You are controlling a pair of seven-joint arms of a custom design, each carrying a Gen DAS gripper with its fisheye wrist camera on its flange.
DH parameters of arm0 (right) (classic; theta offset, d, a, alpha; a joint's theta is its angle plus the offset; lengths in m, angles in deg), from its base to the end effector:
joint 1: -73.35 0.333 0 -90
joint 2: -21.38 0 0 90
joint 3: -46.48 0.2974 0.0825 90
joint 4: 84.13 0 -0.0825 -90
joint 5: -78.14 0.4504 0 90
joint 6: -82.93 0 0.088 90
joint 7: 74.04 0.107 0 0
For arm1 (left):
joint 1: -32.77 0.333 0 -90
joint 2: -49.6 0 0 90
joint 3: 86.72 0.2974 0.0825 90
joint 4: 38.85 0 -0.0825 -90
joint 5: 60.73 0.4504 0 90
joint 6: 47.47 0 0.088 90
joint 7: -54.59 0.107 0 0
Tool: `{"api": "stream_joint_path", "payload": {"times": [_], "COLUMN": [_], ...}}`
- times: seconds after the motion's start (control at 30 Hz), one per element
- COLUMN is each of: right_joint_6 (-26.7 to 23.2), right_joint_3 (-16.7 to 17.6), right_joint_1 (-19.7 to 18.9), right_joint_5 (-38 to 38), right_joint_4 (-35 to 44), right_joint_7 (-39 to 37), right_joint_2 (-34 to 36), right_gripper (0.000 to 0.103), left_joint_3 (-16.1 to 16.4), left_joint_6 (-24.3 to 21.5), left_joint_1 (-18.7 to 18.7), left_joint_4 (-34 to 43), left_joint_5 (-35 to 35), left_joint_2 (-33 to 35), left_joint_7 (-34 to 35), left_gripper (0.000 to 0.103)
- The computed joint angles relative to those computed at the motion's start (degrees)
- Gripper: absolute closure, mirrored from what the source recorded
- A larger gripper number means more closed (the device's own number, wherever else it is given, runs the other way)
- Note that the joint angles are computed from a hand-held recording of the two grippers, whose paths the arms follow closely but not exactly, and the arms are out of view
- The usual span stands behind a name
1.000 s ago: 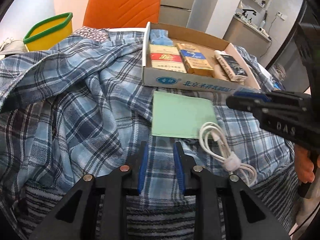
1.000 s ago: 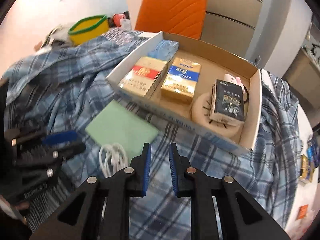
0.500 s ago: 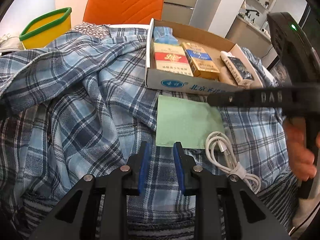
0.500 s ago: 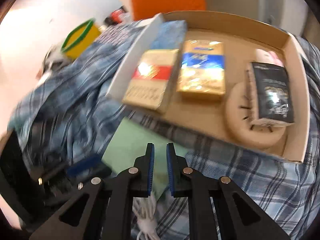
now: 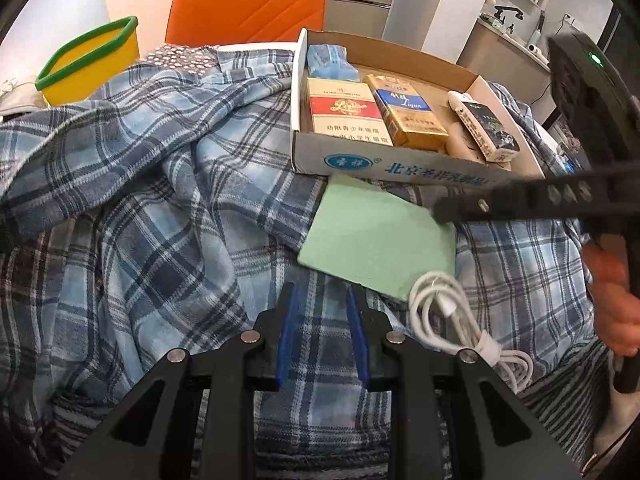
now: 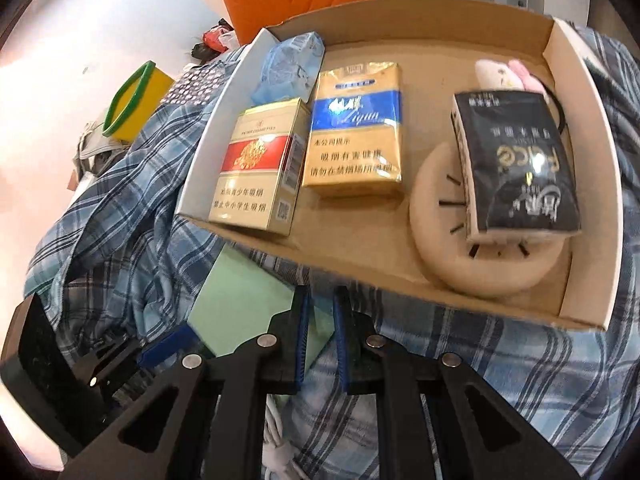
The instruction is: Organize soft objects
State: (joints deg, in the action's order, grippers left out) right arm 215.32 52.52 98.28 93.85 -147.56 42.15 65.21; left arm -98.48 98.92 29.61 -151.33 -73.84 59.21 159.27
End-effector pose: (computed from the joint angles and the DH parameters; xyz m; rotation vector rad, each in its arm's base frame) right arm 0.7362 0.4153 0.3794 -1.7589 1.9499 0.2269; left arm 0.6591 -0.1686 0.3837 -1.6781 2.3808 -0.6518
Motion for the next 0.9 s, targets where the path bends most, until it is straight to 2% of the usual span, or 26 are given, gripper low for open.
{"api": "stream_joint_path", "payload": {"times": [0.13, 0.27, 0.43, 0.47, 0.53, 0.57, 0.6, 0.63, 0.67, 0.7, 0.73, 0.8, 0.87, 0.9], "right_joint_6": [0.6, 2.1, 2.3, 2.8, 6.5, 8.8, 10.2, 11.1, 11.2, 12.0, 13.0, 12.3, 9.2, 8.4], "right_joint_3": [1.6, 5.0, 6.6, 6.3, 3.2, -0.1, -2.1, -3.2, -2.7, -2.0, -1.3, -0.9, -1.6, -1.9], "right_joint_1": [-1.0, -3.4, -3.3, -2.7, 0.9, 4.6, 6.8, 8.4, 8.3, 8.1, 7.9, 8.0, 9.5, 10.0], "right_joint_5": [1.8, 8.5, 13.9, 13.8, 8.4, 1.3, -4.1, -9.0, -10.4, -11.4, -12.0, -14.2, -18.6, -20.1], "right_joint_4": [-6.0, -12.0, -15.6, -16.1, -18.5, -20.3, -21.4, -22.6, -22.9, -23.8, -24.5, -25.1, -22.7, -22.1], "right_joint_7": [-3.6, -10.0, -15.3, -15.4, -12.7, -8.8, -6.5, -5.8, -6.4, -7.8, -9.1, -11.1, -11.7, -11.6], "right_joint_2": [-4.0, -7.6, -9.9, -10.4, -12.7, -14.5, -15.7, -17.0, -17.7, -18.5, -19.0, -19.8, -18.3, -17.9], "right_gripper": [0.089, 0.089, 0.089, 0.089, 0.089, 0.089, 0.088, 0.078, 0.069, 0.043, 0.027, 0.027, 0.029, 0.037], "left_joint_3": [0.1, 0.1, -0.2, -0.3, -0.3, -0.1, 0.0, 0.0, 0.1, 0.1, 0.2, 0.8, 1.2, 1.5], "left_joint_6": [0.2, 0.6, 0.3, 0.7, 2.6, 3.3, 3.9, 4.4, 5.1, 6.6, 8.0, 8.4, 8.3, 8.3], "left_joint_1": [0.0, 0.1, 0.6, 0.6, 0.6, 0.5, 0.4, 0.4, 0.4, 0.5, 0.4, 0.1, -0.1, -0.1], "left_joint_4": [0.5, 1.0, 1.3, 1.0, -0.3, -0.9, -1.5, -2.0, -2.6, -3.5, -4.3, -4.9, -5.4, -5.6], "left_joint_5": [0.6, 0.5, -1.1, -1.5, -2.2, -1.9, -2.0, -2.5, -3.4, -5.0, -5.9, -5.4, -6.7, -7.3], "left_joint_2": [0.1, 0.4, 0.1, -0.2, -1.4, -2.0, -2.6, -3.2, -3.8, -4.6, -5.3, -6.2, -7.0, -7.2], "left_joint_7": [-0.4, -0.7, 0.2, 0.6, 1.6, 1.5, 1.7, 2.2, 2.8, 3.9, 4.2, 3.5, 3.9, 4.1], "left_gripper": [0.079, 0.079, 0.079, 0.079, 0.079, 0.078, 0.072, 0.065, 0.044, 0.032, 0.031, 0.030, 0.029, 0.029]}}
